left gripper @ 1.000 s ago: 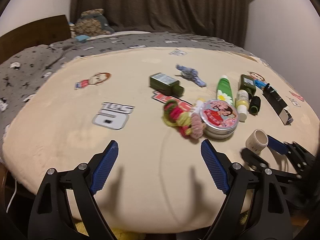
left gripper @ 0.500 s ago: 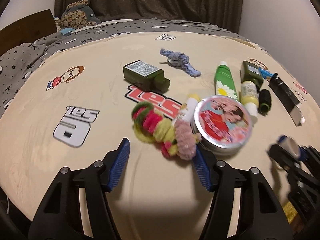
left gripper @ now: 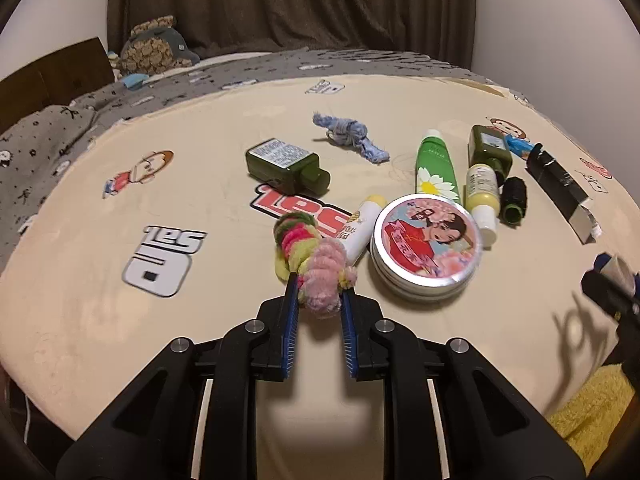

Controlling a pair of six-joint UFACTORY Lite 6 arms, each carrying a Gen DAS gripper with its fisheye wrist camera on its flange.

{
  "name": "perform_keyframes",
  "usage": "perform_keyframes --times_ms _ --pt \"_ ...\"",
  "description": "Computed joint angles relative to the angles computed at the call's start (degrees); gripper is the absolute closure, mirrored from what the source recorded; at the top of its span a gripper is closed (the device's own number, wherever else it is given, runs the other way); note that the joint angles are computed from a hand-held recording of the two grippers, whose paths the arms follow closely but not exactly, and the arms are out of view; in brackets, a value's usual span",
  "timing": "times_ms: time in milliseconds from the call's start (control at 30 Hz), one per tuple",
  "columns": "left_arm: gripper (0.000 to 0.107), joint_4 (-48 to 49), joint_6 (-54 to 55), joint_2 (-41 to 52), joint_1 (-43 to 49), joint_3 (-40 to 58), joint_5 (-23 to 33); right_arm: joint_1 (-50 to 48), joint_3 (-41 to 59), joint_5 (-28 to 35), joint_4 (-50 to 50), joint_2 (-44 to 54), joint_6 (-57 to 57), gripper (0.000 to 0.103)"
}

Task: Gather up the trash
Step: 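Grasp the white tape roll with the right tool while the left tool grasps the pink hair tie, then carry both items down to the bin and open both tools to drop them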

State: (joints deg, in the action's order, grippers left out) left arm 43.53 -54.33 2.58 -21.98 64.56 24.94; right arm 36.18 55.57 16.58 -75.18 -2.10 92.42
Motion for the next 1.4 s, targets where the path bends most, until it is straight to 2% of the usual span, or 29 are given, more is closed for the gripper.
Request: perform_keyframes --times_ms 167,333,500,733,900,1033,1233,1400 --pt "0.089 4.88 -5.14 -7.54 -3.32 -4.40 3.18 -1.53 -3.99 -0.27 3.90 -6.97 -3.97 0.069" --pt "0.089 10.26 -9.57 -16.03 -11.76 -6.42 10.27 -2.74 -8.11 0.26 10.59 -15.21 -11.98 0.069" --pt "0.089 12.32 -11.89 -20.85 -20.19 -6.66 14.93 -3.97 -11.46 -0.49 24.57 -24.02 -26.18 0.069" --pt "0.089 9.94 -13.12 -24.98 -29.70 -10.70 16.69 3.20 -15.51 7.27 24.68 -33.95 -27.16 0.069" --pt "0.089 5.92 -12.67 -27.38 -34.17 -15.03 15.49 8.50 -19.10 11.24 25.70 -37.52 -26.80 0.069" --pt "0.089 3.75 -14.24 -29.06 -36.90 -20.12 14.47 9.55 -22.59 10.17 29.22 -36.85 -27.62 0.069" --pt "0.089 -3.44 -13.41 -29.14 -34.82 -30.34 6.03 8.50 -29.45 3.60 38.39 -32.42 -31.53 0.069" --pt "0.089 -12.06 -6.88 -25.32 -29.76 -36.59 -3.33 8.41 -30.37 -3.58 45.33 -22.08 -35.68 0.069"
